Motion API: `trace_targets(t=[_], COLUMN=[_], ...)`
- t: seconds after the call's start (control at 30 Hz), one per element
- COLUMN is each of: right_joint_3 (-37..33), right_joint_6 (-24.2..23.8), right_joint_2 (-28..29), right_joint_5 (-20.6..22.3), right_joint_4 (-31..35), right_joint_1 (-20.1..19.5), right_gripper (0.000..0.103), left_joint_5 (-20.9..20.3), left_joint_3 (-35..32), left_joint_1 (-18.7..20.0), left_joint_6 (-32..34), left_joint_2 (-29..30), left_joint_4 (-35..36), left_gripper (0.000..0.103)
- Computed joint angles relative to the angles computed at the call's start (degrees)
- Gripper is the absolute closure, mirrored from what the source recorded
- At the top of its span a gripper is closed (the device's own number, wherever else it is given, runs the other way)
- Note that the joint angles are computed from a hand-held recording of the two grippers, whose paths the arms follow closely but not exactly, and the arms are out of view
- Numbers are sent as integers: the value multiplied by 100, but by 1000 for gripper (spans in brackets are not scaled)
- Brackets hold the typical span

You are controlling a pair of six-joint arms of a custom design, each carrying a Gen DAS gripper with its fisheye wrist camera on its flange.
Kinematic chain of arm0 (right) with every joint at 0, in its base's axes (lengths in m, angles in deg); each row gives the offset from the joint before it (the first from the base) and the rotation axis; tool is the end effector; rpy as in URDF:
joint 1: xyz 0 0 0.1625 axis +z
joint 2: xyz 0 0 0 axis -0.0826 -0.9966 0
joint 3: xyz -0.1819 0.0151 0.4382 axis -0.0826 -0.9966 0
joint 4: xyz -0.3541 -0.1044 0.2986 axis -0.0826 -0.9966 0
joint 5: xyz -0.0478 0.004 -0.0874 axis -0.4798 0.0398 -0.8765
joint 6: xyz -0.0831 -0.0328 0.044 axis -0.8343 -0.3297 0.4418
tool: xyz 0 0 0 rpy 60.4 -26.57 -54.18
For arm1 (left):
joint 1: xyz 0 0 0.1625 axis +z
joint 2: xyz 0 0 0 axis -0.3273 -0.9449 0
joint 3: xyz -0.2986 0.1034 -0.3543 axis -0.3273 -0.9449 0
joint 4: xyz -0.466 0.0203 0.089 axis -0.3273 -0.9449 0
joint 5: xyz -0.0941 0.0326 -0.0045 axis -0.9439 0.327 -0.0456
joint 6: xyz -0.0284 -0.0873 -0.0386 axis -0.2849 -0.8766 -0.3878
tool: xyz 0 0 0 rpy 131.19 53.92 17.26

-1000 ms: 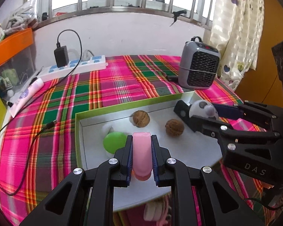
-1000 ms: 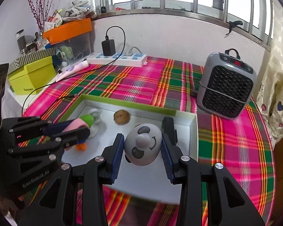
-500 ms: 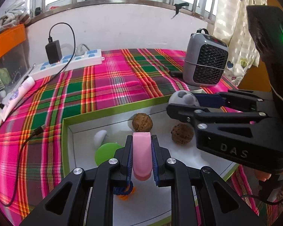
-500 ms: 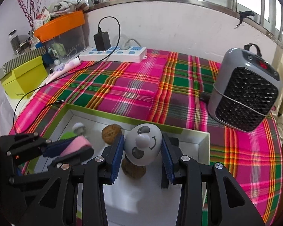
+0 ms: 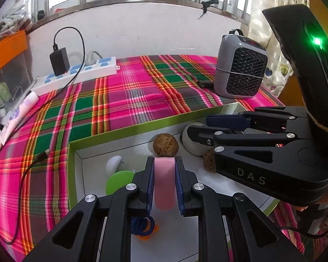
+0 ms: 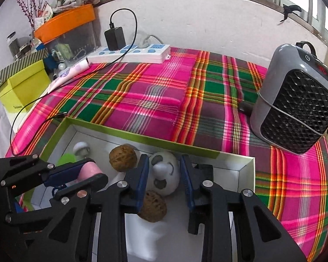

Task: Organize objects
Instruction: 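Carry the pink clip and white round toy over the box and lower them, then open the left tool to release the pink clip while the right tool releases the toy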

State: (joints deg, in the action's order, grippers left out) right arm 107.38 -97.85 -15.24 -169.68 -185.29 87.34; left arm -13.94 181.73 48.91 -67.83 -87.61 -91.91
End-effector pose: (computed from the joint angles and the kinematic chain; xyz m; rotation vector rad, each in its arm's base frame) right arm 0.0477 -0.4926 0.2485 0.9915 -2.4258 0.4816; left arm -0.3437 -0.4425 -0.0565 0.4237 2.3210 -0.8568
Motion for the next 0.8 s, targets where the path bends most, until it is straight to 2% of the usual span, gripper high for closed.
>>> trace_targets(t=[0.63,0.8], right_joint_3=[-38,-24], right_joint_6=[134,161], right_joint_2=[-9,-13], right_joint_5=[30,32], right_joint_4=[130,91], right_joint_1=[-19,-5], right_gripper=[72,72], left_joint_5=[39,35], left_joint_3=[-25,-31], left_joint_1=[6,8], left_joint_6=[5,0], left_joint_2=[-8,-2], left_joint_4=[76,82], left_gripper=[86,78])
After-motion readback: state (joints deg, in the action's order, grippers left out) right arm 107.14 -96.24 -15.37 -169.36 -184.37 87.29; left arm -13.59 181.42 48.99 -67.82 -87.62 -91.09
